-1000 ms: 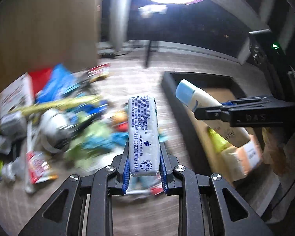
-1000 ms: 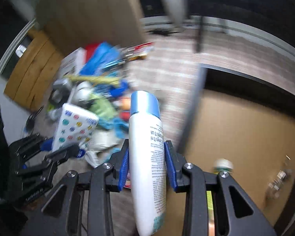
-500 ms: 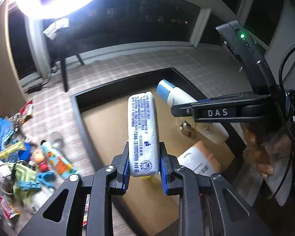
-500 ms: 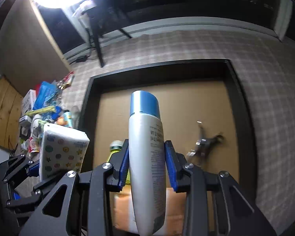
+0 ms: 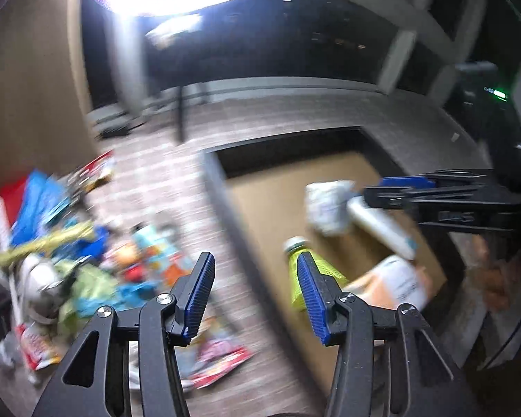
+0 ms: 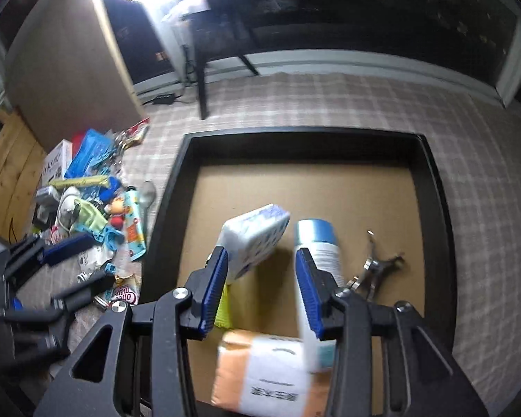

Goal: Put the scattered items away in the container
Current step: 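Carry both items to the tray and open both grippers, then grasp the green cloth with the left gripper while the right grasps the white cable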

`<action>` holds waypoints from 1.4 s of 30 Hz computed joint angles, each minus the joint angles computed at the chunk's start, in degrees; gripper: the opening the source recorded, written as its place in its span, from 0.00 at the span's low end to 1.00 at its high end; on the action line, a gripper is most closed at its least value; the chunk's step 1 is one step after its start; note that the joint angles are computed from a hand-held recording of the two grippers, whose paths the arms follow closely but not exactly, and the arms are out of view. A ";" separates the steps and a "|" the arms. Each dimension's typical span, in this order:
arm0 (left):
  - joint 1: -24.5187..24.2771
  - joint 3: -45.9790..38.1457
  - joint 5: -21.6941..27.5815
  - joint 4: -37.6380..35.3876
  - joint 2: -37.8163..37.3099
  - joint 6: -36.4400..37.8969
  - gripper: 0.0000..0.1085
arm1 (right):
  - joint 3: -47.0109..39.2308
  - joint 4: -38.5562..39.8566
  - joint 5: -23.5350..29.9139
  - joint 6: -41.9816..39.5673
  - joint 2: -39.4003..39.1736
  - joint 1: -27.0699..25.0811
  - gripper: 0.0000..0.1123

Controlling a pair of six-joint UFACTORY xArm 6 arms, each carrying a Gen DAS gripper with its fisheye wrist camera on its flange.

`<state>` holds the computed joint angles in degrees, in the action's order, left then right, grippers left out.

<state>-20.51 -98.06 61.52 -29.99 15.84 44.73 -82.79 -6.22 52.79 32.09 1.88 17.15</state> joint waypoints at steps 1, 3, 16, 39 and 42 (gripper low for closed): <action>1.15 -0.42 -0.17 0.61 0.59 -0.39 0.41 | -1.19 0.29 0.02 -0.81 0.95 0.67 0.36; 3.53 -1.46 -0.59 2.06 2.00 -1.26 0.40 | -3.27 1.12 -0.02 -2.55 2.60 1.88 0.36; 11.48 -5.56 -3.08 8.69 9.36 -5.07 0.31 | -25.60 8.26 5.77 -15.98 20.03 10.57 0.35; 11.34 -17.87 4.11 8.22 19.51 -6.03 0.20 | -48.67 17.52 17.28 -24.48 40.30 15.53 0.28; 11.47 -18.77 5.23 7.06 20.07 -5.53 0.12 | -50.66 16.91 17.74 -24.66 41.64 15.95 0.27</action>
<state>-9.04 -116.83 66.75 -22.93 35.91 39.20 -133.45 10.69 70.52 7.43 43.52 33.10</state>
